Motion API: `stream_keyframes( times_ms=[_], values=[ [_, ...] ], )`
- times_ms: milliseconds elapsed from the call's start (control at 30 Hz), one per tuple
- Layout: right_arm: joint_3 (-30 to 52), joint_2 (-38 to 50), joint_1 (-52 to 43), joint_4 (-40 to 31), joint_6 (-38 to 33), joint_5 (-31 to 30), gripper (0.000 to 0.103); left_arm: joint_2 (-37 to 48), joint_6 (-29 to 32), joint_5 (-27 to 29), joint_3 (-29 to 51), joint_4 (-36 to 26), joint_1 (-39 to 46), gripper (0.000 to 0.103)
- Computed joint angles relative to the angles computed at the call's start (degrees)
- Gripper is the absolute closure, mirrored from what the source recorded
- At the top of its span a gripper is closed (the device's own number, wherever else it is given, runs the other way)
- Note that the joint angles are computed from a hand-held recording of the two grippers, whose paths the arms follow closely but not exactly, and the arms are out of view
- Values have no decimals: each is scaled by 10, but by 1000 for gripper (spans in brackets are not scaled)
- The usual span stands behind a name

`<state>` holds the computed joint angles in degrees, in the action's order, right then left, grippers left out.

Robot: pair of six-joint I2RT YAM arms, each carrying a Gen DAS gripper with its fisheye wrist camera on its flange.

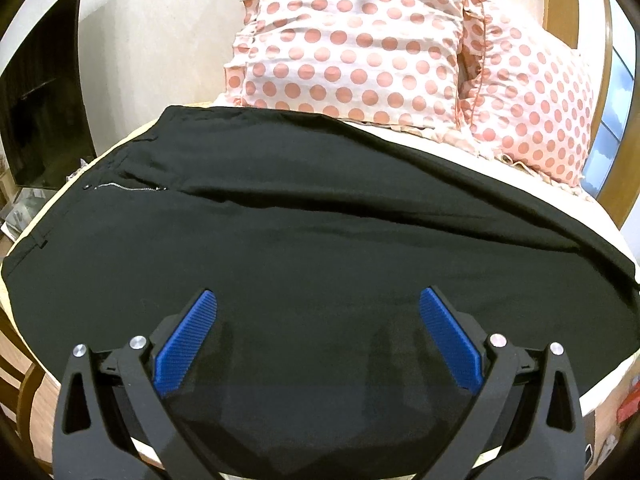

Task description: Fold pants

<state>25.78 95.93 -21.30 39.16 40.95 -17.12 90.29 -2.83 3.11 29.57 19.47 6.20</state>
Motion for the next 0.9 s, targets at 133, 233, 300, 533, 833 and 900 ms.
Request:
stream_keyframes(
  times_ms=[133, 233, 300, 533, 833, 900],
  values=[
    [0, 22, -20, 13, 29, -36, 59, -15, -3, 1, -8, -3, -3, 2],
    [-9, 38, -30, 41, 48, -51, 43, -19, 1, -9, -12, -3, -6, 2],
    [-6, 58, -35, 52, 58, -62, 43, -19, -1, -8, -10, -8, -4, 2],
    [-13, 80, -18, 93, 87, -11, 53, -21, -14, 30, -4, -8, 12, 2],
    [-19, 120, -9, 157, 56, -21, 91, -48, -25, 13, -10, -14, 6, 2],
    [-20, 146, -10, 205, 52, -38, 91, -54, -26, 8, -14, -12, 1, 2]
  ],
)
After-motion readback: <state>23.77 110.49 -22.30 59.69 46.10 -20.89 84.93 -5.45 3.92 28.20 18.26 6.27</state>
